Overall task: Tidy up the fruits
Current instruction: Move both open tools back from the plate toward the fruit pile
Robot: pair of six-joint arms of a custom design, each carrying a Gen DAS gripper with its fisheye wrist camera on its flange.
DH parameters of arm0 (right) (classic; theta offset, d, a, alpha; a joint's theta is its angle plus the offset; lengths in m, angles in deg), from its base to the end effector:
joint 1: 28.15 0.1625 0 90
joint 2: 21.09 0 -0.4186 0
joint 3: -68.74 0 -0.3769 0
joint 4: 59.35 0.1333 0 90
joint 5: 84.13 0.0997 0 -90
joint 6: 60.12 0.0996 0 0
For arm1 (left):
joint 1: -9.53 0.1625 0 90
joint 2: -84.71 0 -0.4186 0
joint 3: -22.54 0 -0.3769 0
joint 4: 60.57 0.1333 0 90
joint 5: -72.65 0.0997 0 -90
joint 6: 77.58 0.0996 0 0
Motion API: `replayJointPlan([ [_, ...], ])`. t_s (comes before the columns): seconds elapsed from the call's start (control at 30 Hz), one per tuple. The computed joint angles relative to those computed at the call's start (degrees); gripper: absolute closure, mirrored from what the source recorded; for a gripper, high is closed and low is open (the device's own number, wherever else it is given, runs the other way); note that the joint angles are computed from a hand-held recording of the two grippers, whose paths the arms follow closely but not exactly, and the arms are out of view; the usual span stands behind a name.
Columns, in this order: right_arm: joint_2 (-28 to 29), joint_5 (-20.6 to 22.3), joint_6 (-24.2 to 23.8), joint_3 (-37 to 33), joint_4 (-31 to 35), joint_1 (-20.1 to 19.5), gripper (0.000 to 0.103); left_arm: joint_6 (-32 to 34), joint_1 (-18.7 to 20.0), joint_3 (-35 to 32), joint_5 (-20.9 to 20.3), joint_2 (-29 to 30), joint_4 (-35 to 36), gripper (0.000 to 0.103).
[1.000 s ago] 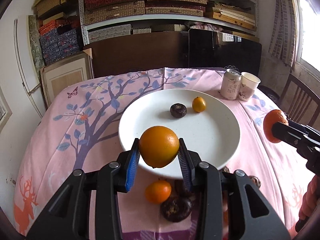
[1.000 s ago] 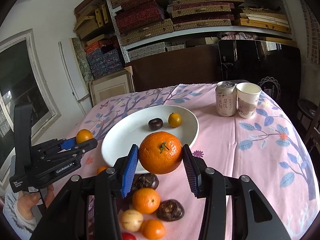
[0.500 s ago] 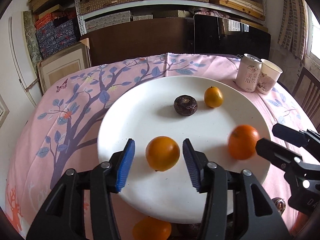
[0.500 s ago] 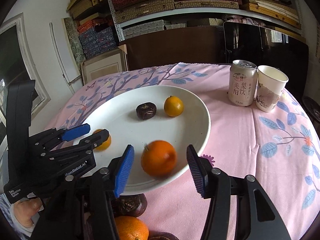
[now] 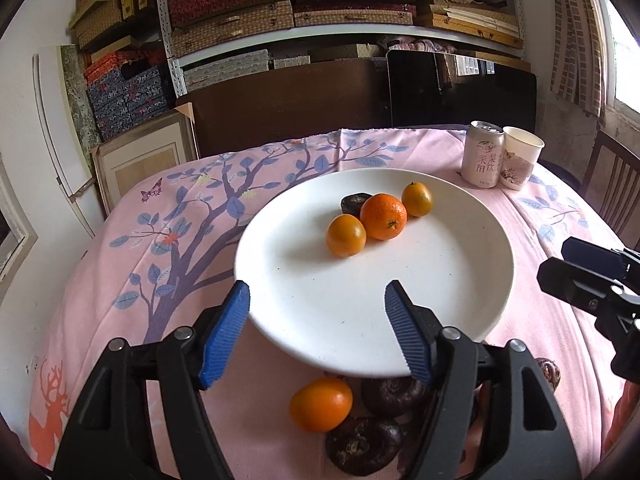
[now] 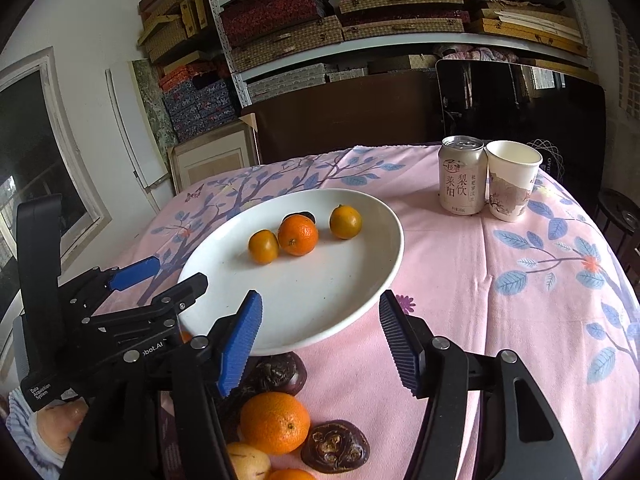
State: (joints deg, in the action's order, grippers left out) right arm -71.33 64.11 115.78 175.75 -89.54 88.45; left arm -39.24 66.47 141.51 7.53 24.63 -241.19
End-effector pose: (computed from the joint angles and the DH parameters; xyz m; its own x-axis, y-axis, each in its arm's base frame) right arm 0.2568 -0.4043 0.0564 -0.7947 0.4145 0.4434 -0.2578 0.4308 -0.8648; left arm -0.1455 -0.5447 0.1782 -0.4032 0.6849 -0.6069 0.9104 0.3671 -0.1905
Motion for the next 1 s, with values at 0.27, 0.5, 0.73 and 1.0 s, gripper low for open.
replayJointPlan([
  [0.27, 1.54, 2.92, 0.38, 2.67, -4.47, 3.75, 0.035, -0.81, 0.78, 4.02, -1.05, -5.16, 0.40, 0.030],
  [0.5, 3.43, 6.46, 2.18, 5.04, -7.94, 7.54, 0.022, 0.27, 1.95, 8.10, -0.78, -8.82, -0.80, 0.019],
  [0.73, 5.58, 7.12, 6.95, 5.60, -6.65, 9.11, 0.011, 0.62, 3.00, 11.12, -0.86, -12.45, -2.07, 0.008],
  [1.0, 7.73, 7.29, 10.78, 3.65, -1.81, 9.46, 0.007, 0.21, 3.81, 12.71, -1.21, -15.35, -0.64, 0.005],
])
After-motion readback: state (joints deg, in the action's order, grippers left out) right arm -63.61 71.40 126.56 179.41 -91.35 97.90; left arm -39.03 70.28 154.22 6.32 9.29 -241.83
